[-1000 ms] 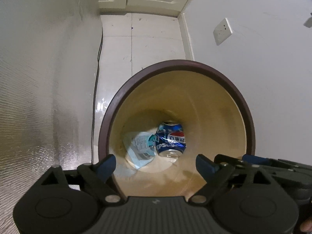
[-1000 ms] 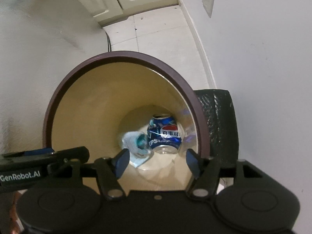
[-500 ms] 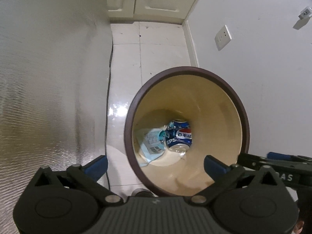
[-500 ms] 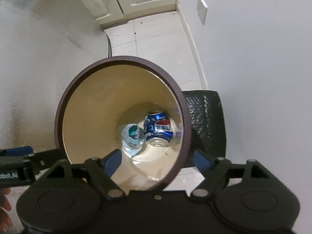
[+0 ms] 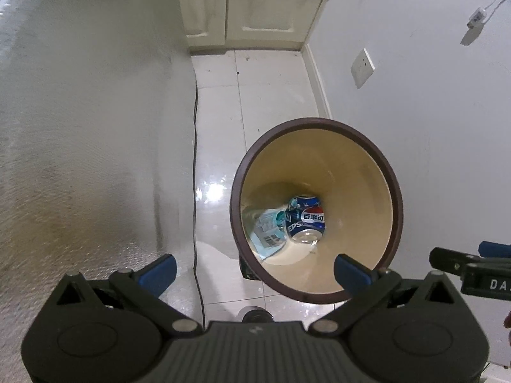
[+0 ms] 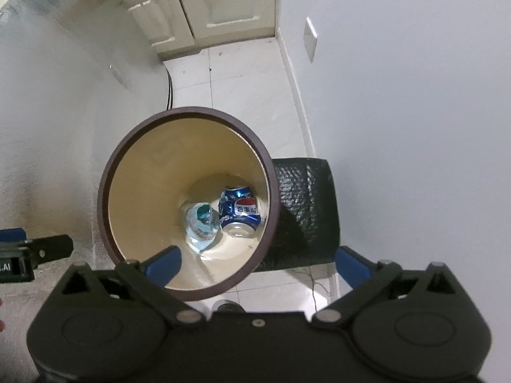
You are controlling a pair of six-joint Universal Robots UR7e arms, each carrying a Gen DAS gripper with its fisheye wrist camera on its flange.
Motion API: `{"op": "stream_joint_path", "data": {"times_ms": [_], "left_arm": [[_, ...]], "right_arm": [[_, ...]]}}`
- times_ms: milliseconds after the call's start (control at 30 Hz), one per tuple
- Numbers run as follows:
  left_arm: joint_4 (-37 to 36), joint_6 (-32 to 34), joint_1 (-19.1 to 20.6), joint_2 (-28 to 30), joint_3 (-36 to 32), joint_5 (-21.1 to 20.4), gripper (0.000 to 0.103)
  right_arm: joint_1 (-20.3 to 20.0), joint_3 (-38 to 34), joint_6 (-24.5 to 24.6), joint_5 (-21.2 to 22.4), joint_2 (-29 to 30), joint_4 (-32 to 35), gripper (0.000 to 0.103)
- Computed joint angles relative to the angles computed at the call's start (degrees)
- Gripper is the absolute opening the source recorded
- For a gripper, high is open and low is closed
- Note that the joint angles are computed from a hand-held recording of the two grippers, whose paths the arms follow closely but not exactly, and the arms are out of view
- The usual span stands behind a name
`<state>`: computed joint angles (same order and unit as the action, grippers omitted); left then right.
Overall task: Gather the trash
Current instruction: 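Move both grippers away from the bin back toward the table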
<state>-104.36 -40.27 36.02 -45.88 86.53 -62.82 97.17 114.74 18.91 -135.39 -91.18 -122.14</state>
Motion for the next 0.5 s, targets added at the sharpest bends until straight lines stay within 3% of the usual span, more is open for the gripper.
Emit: {"op": "stream_joint_path", "data": {"times_ms": [500], "left_arm": [[1.97, -3.79, -5.19, -7.86, 3.33, 1.86, 0.103]], "right_arm": [[8.38, -1.45, 4.79, -3.81, -5.08, 7.55, 0.103]]}}
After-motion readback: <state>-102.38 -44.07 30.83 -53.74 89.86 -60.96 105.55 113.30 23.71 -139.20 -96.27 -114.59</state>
